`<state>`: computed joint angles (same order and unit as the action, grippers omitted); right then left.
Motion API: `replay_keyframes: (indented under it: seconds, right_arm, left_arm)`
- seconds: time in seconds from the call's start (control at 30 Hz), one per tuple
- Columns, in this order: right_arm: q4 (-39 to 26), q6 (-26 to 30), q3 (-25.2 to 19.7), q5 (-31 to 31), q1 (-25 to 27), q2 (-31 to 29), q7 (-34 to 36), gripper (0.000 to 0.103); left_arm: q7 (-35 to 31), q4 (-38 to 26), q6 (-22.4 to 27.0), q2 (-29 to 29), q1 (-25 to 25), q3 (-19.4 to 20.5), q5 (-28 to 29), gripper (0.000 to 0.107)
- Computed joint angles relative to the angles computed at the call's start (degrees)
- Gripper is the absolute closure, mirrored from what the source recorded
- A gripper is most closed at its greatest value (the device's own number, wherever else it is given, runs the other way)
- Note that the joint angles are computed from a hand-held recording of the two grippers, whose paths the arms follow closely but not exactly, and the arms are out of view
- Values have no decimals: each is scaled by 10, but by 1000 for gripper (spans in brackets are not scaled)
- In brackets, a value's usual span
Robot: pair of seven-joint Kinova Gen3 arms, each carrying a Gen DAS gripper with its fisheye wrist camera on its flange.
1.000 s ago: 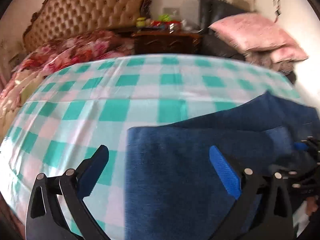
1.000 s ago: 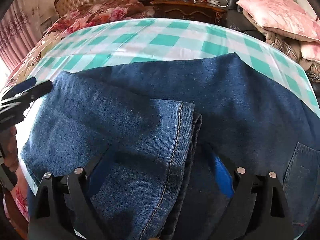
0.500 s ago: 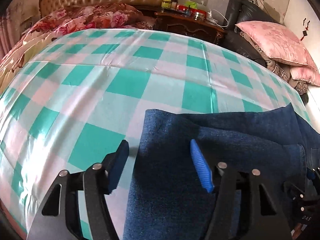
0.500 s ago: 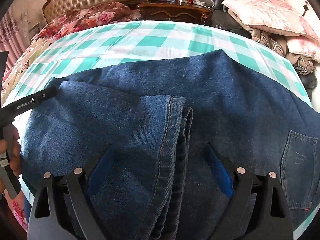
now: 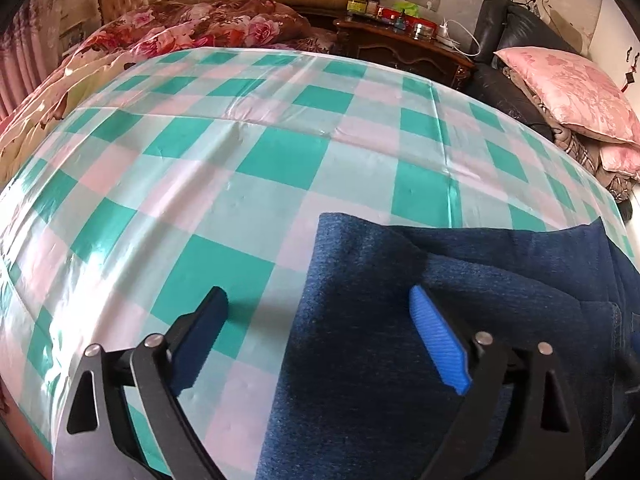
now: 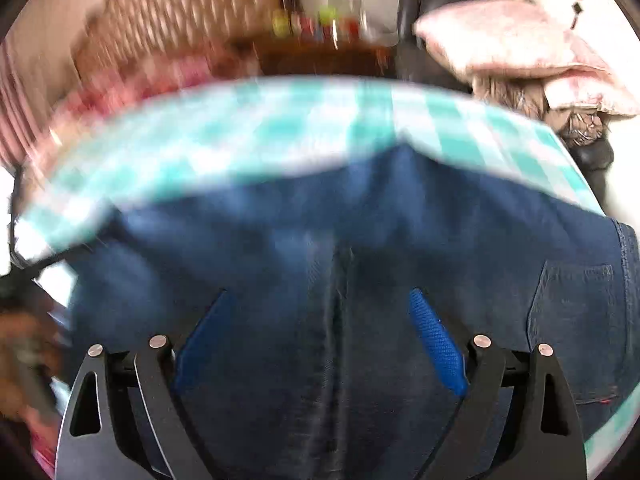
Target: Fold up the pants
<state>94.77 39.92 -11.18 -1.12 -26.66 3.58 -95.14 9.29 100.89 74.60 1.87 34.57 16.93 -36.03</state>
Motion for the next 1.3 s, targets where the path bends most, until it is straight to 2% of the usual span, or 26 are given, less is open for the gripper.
replay_keyframes:
  seconds: [0.07,0.13,0.23,0.3,0.37,0.4,0.5,0.53,0.6,0.67,0.73,0.77,0.9,0.97,1.03,1.07,1.17,1.3]
  right_arm:
    - [7,-24,-11,-31,8,-16,36,16]
    - [0,-26,-13,-28,-6,-12,52,16]
    - [-32,1,-18,12,-28,20,15,19]
    - [-51,31,16,59,-75,40,-12,32]
    - [-69,69,33,95,-93,65,-50,39]
    - [-72,77,34,100,-91,73,-58,40]
    - [-54,60,4,84,-43,74,-38,40]
    - [-44,47,6,77,-40,70,-23,40]
    - [-43,44,7,72,-38,70,-13,40]
    - [-50,58,21,50,-42,68,-7,40]
    - [-31,42,2,6,-6,41,14,40]
    - [-21,35,-7,-8,7,28,26,38]
    - [15,34,-2,-30,5,-19,61,36]
    - [37,30,-3,-29,3,-39,65,37]
    - [49,36,-12,-5,0,-42,65,45]
    - [52,49,-7,-4,1,-38,75,57]
    - [69,45,7,-42,15,-41,91,64]
    - [84,31,3,-44,20,-50,117,64]
  left_arm:
    - [-2,-28,47,24,11,3,-7,7]
    - [-8,-54,93,47,59,-23,-29,7]
    - [-19,-90,163,79,131,-65,-56,6]
    - [-30,-108,200,89,163,-47,-90,7]
    - [-12,-110,217,86,191,-28,-114,10]
    - [7,-102,219,81,206,-19,-125,20]
    - [76,-72,172,44,217,43,-146,23]
    - [93,-58,149,33,220,48,-149,24]
    - [98,-48,110,34,222,64,-153,33]
    - [84,-54,98,47,232,51,-136,34]
    - [94,-43,68,49,218,59,-119,46]
    - [103,-39,54,51,211,64,-108,58]
    - [100,-39,62,73,238,51,-120,59]
    - [116,-27,51,66,243,46,-124,59]
    - [112,-30,53,69,244,44,-123,59]
    - [116,-32,54,71,246,44,-124,59]
    - [148,-24,55,62,259,47,-132,59]
    - [148,-42,86,79,281,57,-152,60]
